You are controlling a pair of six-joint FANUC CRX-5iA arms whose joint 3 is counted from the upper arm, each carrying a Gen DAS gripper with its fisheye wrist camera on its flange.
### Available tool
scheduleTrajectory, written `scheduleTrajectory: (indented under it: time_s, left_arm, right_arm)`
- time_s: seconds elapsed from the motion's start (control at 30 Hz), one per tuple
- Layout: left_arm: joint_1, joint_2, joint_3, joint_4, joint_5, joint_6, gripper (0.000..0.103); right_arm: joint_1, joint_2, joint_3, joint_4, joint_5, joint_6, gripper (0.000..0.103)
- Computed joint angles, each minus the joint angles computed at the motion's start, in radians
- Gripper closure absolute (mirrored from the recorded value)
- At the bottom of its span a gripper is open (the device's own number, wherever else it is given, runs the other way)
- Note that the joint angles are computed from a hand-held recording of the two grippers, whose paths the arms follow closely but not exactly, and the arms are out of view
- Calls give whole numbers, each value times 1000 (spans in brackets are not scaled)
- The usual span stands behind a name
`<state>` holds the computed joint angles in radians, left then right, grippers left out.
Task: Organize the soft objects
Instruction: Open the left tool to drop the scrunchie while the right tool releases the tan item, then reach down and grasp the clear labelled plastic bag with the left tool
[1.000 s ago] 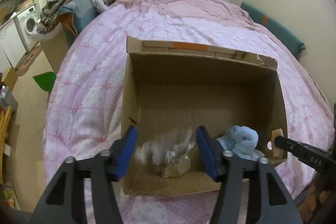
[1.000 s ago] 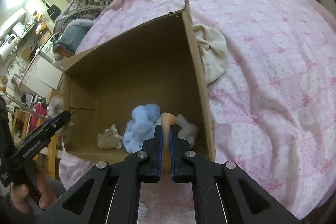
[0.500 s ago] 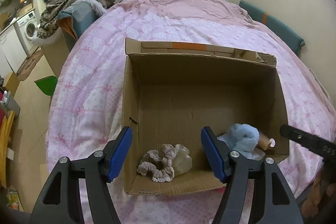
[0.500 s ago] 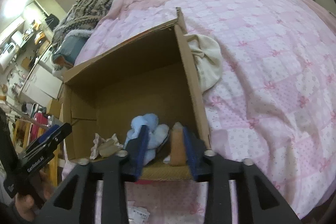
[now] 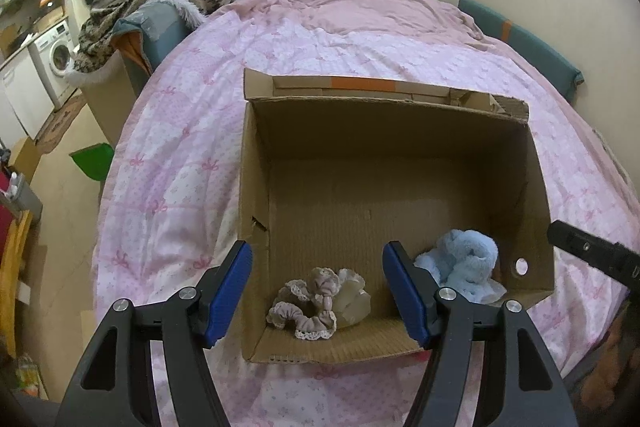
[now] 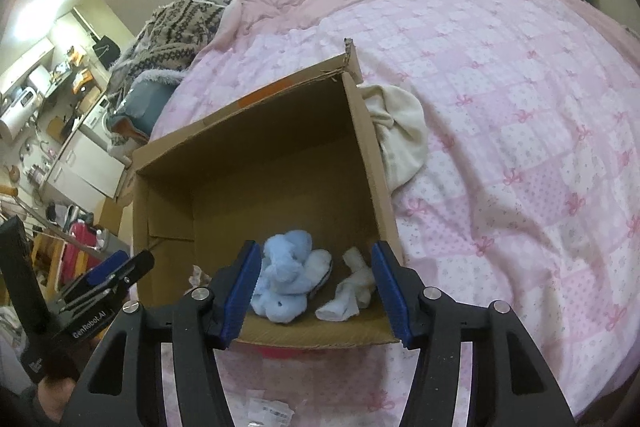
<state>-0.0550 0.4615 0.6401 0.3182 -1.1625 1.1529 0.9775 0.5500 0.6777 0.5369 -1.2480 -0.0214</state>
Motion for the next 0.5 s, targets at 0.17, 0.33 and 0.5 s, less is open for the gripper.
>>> scheduleTrajectory:
  time_s: [0.17,0.33,0.5]
  left_arm:
    - [20,-32,-31,2,-7,22,38]
    - [39,-68,-79,3,-16,21,38]
    - [53,-102,-131,5,-30,30,38]
  right_arm:
    - [12,27,48,-6,-40,37,43]
    - [28,29,60,-10,-65,53,43]
    - [44,17,44,-9,-74,23,43]
